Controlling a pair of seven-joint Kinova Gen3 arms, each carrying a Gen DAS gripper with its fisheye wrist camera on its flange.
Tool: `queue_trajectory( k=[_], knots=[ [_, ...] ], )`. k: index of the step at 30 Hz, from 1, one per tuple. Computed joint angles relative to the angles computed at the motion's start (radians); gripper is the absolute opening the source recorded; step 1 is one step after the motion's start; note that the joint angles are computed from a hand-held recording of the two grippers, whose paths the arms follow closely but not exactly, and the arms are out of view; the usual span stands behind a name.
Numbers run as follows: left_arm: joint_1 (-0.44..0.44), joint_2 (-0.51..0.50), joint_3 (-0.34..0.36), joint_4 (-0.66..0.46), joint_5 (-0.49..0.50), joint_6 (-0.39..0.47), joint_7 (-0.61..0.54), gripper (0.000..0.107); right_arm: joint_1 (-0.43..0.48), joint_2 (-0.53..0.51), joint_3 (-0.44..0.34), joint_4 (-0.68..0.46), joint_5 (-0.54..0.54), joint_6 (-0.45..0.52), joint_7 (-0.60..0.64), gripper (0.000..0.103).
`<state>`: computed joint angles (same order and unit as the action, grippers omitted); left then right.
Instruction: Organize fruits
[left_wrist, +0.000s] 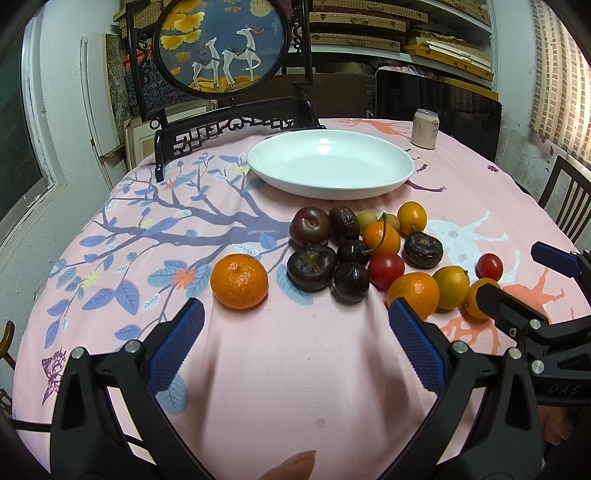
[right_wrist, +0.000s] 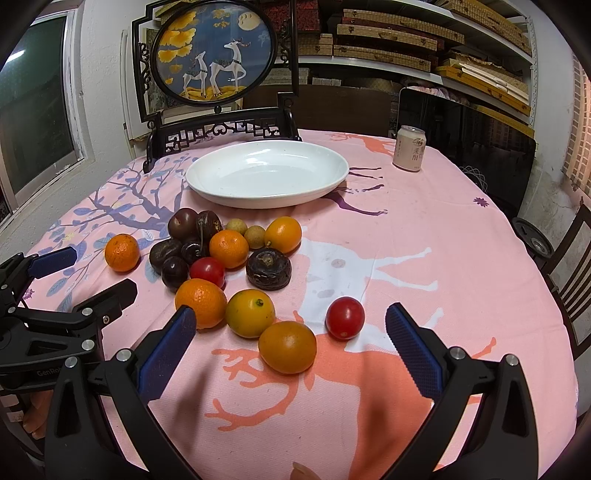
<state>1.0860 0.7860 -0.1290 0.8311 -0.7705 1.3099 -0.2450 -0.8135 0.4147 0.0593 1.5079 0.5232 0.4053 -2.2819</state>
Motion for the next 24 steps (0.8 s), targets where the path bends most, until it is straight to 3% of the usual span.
queue_trajectory(
  k=[11, 16, 19, 22, 24],
  knots=[
    [-0.005, -0.001, 0.008, 0.015, 0.012, -0.011, 0.004, 0.101, 0.008, 0.011, -0.013, -0.006, -0.013, 0.008, 0.010, 0.102],
    [-0.080, -0.026, 0.066, 0.046, 0.122, -0.051, -0.034, 0.101, 0.066, 0.047, -0.082, -0.061, -0.117, 0.101, 0.143, 0.102],
    [-0.118, -0.051, 0.084, 0.079, 0.182, -0.088, -0.043, 0.101, 0.157, 0.079, -0.183, -0.108, -0.198, 0.206, 0.265, 0.102],
    [-0.145, -0.055, 0.100, 0.083, 0.233, -0.090, -0.068, 0.101, 0.177, 0.079, -0.183, -0.123, -0.272, 0.257, 0.363, 0.102],
    [-0.138, -0.031, 0.099, 0.039, 0.235, -0.044, -0.113, 0.101, 0.184, 0.087, -0.177, -0.153, -0.295, 0.310, 0.415, 0.102]
  ],
)
